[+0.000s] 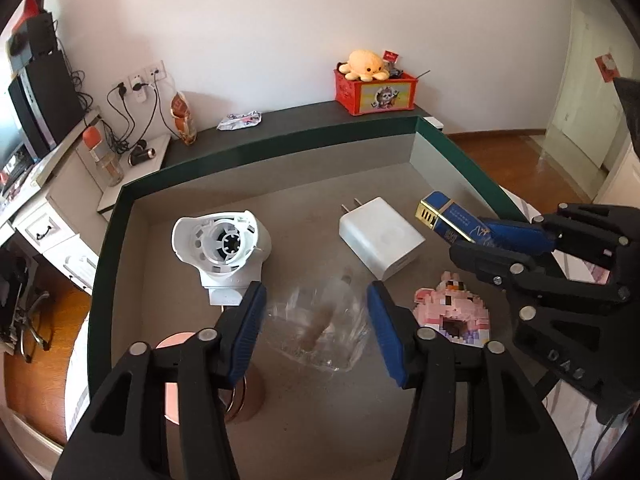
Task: Organize rigid objects
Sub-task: 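Carry the glass bottle and blue box into the pink box and release both, then withdraw both tools from the box back over the remaining items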
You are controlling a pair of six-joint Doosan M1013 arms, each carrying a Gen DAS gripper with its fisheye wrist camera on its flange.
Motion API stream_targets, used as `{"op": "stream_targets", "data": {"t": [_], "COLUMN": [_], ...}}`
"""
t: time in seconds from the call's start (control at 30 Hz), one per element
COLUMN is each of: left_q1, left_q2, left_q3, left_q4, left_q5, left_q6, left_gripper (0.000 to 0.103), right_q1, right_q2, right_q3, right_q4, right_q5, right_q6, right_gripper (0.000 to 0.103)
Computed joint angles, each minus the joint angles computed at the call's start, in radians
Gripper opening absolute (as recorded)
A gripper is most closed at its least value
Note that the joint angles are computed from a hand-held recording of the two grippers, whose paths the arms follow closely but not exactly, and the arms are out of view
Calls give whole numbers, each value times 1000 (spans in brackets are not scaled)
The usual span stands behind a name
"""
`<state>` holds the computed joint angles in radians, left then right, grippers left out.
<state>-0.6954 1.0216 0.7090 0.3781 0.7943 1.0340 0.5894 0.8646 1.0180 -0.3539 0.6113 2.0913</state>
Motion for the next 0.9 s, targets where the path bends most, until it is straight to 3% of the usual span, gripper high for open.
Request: {"op": "stream_targets", "data": {"t": [0.17, 0.23, 0.3, 0.33, 0.37, 0.57, 0.63, 0.9], "left_q1": [-2, -1, -1, -3, -4, -24, -38, -87], "left_q2": [-24, -43, -63, -82, -98, -200, -236, -352], "left_q3": [40, 69, 101, 130, 156, 312, 367, 551], "left_q4": [37, 46, 61, 81, 102, 303, 411, 684], "left_q5": [-30, -56, -82, -107, -127, -201, -198, -167], "left_q6": [-44, -64, -97, -129, -155, -367, -465, -732], "left_gripper": [81, 83, 86, 91, 95, 99, 101, 103], "right_q1": [6, 7, 8, 8, 9, 34, 46, 103], "right_q2": [4, 0, -15, -22, -31, -95, -121, -218], "right_q3": [-2, 4, 30, 39, 53, 133, 167, 302], "right_q4": [-41, -47, -58, -59, -81, -256, -318, -558], "right_q5": [2, -4, -36, -48, -62, -111, -125, -141], "right_q6": [34, 49, 74, 82, 109, 285, 349, 606], "right_gripper": [21, 23, 37, 48, 53, 68, 79, 83]}}
